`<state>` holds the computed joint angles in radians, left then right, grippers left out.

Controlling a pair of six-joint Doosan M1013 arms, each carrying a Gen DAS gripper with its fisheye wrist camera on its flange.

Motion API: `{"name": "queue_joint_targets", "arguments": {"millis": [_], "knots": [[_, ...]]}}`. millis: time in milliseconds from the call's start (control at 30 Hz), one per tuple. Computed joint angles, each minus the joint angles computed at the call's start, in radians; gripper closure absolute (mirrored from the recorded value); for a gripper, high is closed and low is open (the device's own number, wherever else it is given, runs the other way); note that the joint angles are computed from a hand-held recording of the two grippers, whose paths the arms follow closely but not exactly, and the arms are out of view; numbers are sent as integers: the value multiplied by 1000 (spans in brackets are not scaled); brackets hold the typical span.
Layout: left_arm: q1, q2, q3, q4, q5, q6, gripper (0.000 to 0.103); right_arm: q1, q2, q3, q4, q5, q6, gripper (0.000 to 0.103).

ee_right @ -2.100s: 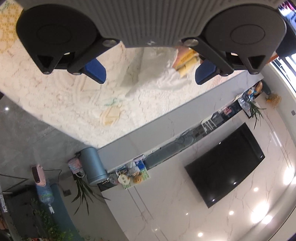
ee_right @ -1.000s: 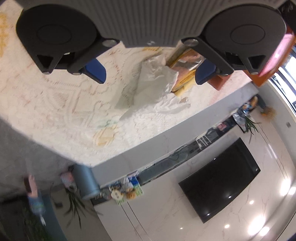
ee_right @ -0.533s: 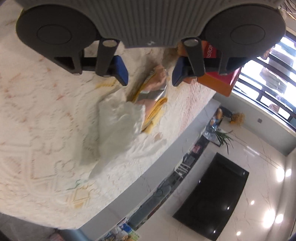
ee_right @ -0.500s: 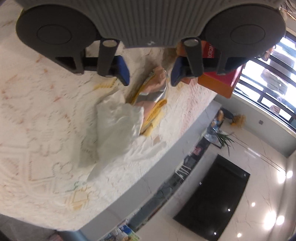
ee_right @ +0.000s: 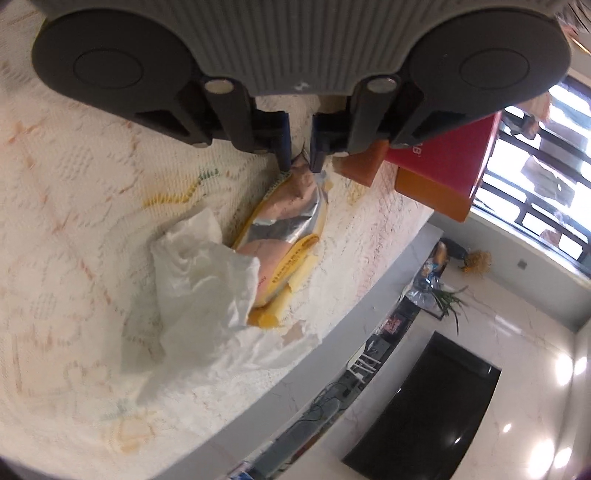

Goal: Organize soft objects
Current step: 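Grasp the silver-yellow Deeyeo packet with the right tool while the left tool lifts the sponge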

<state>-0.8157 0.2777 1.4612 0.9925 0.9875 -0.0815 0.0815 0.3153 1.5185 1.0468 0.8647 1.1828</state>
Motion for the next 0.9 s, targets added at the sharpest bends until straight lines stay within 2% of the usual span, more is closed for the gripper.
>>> {"name": "queue_joint_targets", "arguments": {"millis": [133,267,400,467,533,600,667,767,900], "knots": [[-1,6,-20,-27,29,14,34,-15,-11,8,-19,-10,6,100],[-9,6,-33,-25,51,16,34,-39,-38,18,-80,-4,17,101],[-21,-4,-25,-13,65,11,34,-47,-81,8,-280,9,20,101],[-23,-7,-27,-26,69,14,34,-64,-101,15,-328,30,6,100],[-27,-8,-28,-26,74,9,34,-57,-129,31,-457,-32,78,88],[-30,-10,-29,-19,75,24,34,-44,-152,50,-530,-103,59,47],[-37,-17,-20,8,60,29,34,-42,-166,68,-472,-146,-67,41],[-51,-22,-12,76,54,18,34,-15,-156,60,-443,-176,-167,12],[-61,-19,-19,129,62,43,34,20,-121,29,-460,-151,-201,12]]}}
